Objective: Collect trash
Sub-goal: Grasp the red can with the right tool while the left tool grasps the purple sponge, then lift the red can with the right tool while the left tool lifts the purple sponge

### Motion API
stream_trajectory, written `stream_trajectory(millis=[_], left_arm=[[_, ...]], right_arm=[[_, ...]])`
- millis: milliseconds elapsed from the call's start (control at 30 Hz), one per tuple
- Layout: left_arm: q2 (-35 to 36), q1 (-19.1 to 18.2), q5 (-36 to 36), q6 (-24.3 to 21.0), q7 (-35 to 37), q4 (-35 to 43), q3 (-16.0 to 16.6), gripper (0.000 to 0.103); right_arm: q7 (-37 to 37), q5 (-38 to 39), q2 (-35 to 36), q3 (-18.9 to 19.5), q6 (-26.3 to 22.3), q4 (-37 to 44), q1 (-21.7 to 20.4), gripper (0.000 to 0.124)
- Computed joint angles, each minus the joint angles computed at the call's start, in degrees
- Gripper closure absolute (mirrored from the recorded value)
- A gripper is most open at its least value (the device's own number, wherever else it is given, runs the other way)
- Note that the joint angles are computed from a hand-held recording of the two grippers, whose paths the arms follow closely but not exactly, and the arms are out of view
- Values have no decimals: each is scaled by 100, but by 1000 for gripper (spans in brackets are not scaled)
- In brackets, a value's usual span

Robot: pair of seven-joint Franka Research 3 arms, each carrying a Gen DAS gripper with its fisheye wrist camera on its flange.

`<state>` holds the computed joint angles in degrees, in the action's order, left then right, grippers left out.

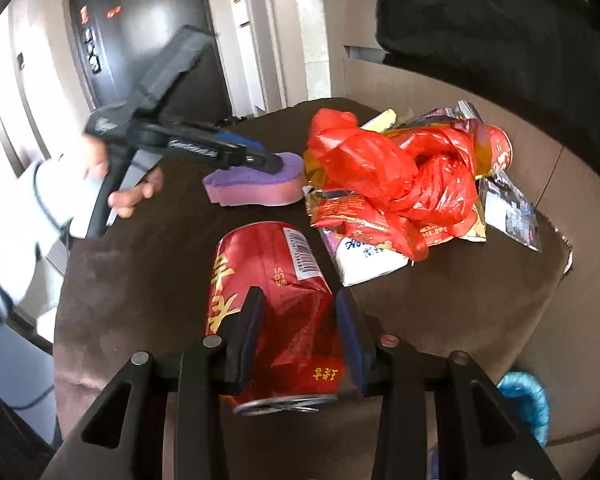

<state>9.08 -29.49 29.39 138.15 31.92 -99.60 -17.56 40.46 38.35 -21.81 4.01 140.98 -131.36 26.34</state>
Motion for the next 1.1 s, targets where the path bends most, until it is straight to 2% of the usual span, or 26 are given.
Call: stream_trajectory(millis=[133, 267, 333, 367, 433, 533, 633, 767, 867, 967, 1033, 1100], left_arm=[[-156, 52, -287, 118, 265, -195, -64, 53], [-280, -38, -36, -220, 28, -276, -87, 53], [-314, -43, -1, -285, -143, -305, -94, 53], [-332, -41, 25, -296, -250, -325, -93, 53], [-376, -12, 23, -230, -366, -403, -92, 53], [-370, 26, -9, -203, -405, -405, -99, 53], [-357, 63, -21, -198, -340, -412, -89, 53], [-421, 186, -285, 135, -164, -593, -63, 52], [-455, 226, -381, 302, -191, -683, -63, 52], [-401, 197, -370, 183, -132, -575, -96, 52], [-335, 174, -460, 234, 74, -478, -132, 52], [-165, 107, -512, 70, 397, -237, -179, 52]], right_arm=[[-98, -210, -112, 86, 47, -86, 42, 83], [-198, -245, 127, 46, -109, 167, 106, 82], [-188, -74, 330, -52, -427, 387, 99, 82], [-139, 86, 506, -136, -761, 589, 83, 79], [-59, 249, 740, -163, -1185, 845, -5, 72], [30, 348, 1060, -97, -1724, 1192, -140, 69], [-33, 354, 1136, 56, -1680, 1261, -193, 69], [-146, 348, 1412, 140, -2178, 1543, -200, 69], [-129, 409, 1255, 233, -1787, 1331, -204, 69], [-99, 422, 917, 244, -1318, 957, -203, 69], [-82, 449, 655, 187, -1069, 706, -213, 69], [-89, 557, 452, 69, -955, 524, -228, 69]])
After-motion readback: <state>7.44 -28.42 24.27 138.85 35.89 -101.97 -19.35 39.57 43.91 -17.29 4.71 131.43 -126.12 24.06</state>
